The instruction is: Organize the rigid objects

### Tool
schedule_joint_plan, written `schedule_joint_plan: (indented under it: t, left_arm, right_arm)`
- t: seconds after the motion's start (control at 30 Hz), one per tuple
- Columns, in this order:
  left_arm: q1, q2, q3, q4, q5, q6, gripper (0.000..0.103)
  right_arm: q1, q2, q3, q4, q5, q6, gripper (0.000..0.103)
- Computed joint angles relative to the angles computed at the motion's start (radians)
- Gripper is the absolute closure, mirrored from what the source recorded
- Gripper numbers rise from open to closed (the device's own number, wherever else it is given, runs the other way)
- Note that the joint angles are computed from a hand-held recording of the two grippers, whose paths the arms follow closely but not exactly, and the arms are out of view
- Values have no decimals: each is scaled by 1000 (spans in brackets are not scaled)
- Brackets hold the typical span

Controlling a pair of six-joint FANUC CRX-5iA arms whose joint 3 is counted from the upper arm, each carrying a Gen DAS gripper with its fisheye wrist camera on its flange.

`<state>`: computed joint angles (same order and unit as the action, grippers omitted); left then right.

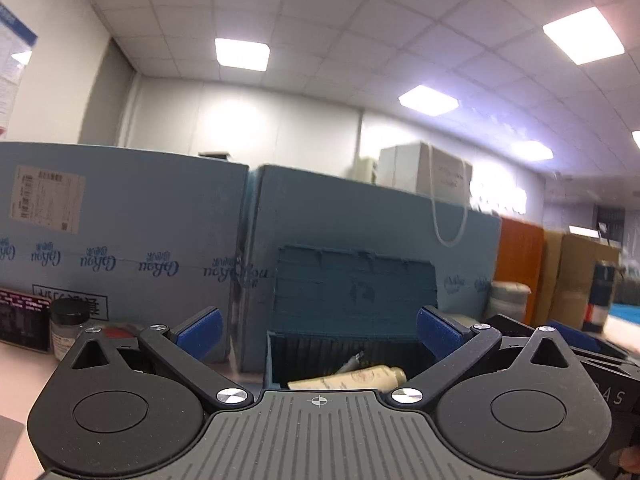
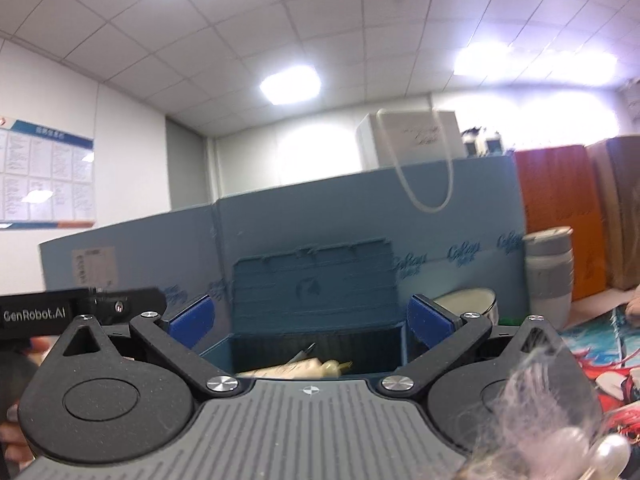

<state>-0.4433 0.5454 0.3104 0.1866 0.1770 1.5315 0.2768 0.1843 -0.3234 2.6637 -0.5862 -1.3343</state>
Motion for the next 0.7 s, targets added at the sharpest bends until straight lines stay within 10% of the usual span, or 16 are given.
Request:
schedule_joint_plan:
  t: [0.23, 0.37, 0.7]
  left_arm:
    - [-39, 81, -47, 186, 303, -145, 0]
    - [-70, 134, -41, 280, 452, -273, 0]
    - [-82, 179, -15, 307, 489, -389, 0]
  right_arm:
    - [130, 161, 47, -362, -366, 311, 0]
    - [132, 213, 91, -403, -419, 314, 0]
    - [130, 260, 74, -338, -609, 353, 0]
